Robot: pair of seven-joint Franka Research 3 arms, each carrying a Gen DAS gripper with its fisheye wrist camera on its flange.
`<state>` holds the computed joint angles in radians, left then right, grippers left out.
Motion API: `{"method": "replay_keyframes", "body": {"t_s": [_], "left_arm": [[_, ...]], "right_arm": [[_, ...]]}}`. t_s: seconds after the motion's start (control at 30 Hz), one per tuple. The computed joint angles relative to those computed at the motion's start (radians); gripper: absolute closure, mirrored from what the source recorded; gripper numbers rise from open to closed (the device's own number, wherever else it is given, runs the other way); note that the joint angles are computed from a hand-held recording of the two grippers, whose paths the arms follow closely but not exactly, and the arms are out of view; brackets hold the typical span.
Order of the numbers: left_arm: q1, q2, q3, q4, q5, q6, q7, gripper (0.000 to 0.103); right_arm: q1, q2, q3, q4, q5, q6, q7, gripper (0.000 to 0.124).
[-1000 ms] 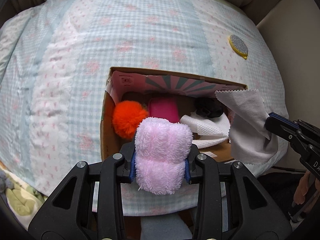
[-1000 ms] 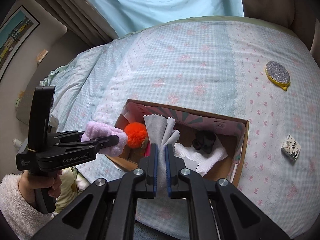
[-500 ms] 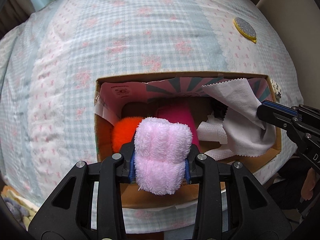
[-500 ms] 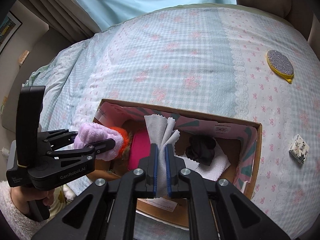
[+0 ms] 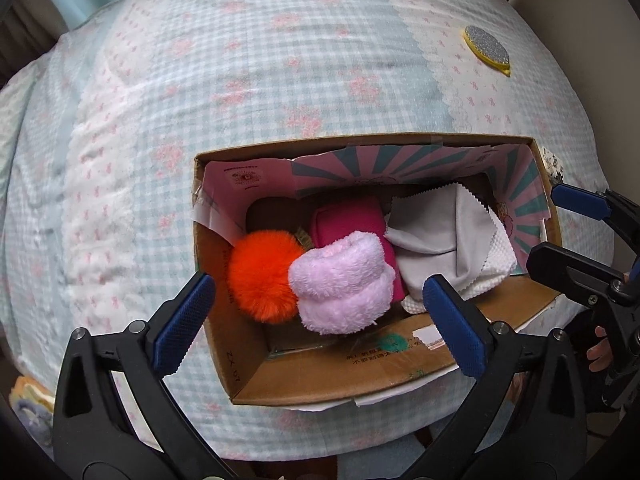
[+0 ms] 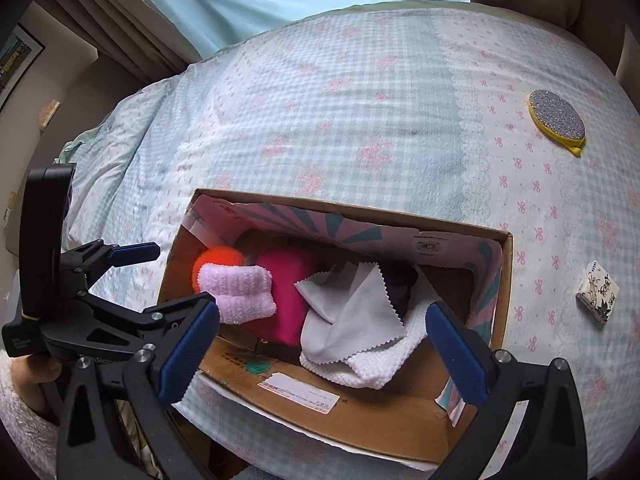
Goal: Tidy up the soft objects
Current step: 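Move the left tool to the glitter pad while the right tool approaches the tissue pack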
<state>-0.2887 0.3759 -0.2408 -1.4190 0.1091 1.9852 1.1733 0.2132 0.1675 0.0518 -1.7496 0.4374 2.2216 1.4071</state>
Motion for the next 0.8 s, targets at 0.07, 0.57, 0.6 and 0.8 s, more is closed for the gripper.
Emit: {"method": "replay_keyframes", "body": {"t_s": [0.07, 0.57, 0.6, 0.8], "left_arm": [[0.001, -0.009, 0.002, -0.004, -0.004, -0.001, -0.014, 0.000], [-0.032, -0.140, 0.005, 0.019, 0.100, -0.085, -0.105, 0.000], [-0.036, -0.149, 0.003, 0.030, 0.108, -0.093, -0.107, 0.000], [-0.071, -0.147, -0.007, 0.150, 0.177, -0.116, -0.090, 0.000]], "right_arm": [[-0.001, -0.002, -0.001, 0.004, 0.000, -0.008, 0.001, 0.021], [0.009, -0.141, -0.007, 0.040, -0.084, -0.091, 0.069, 0.021], [0.010, -0.157, -0.008, 0.042, -0.107, -0.097, 0.081, 0.021], [-0.001, -0.245, -0.010, 0.060, -0.263, -0.109, 0.175, 0.021]]}}
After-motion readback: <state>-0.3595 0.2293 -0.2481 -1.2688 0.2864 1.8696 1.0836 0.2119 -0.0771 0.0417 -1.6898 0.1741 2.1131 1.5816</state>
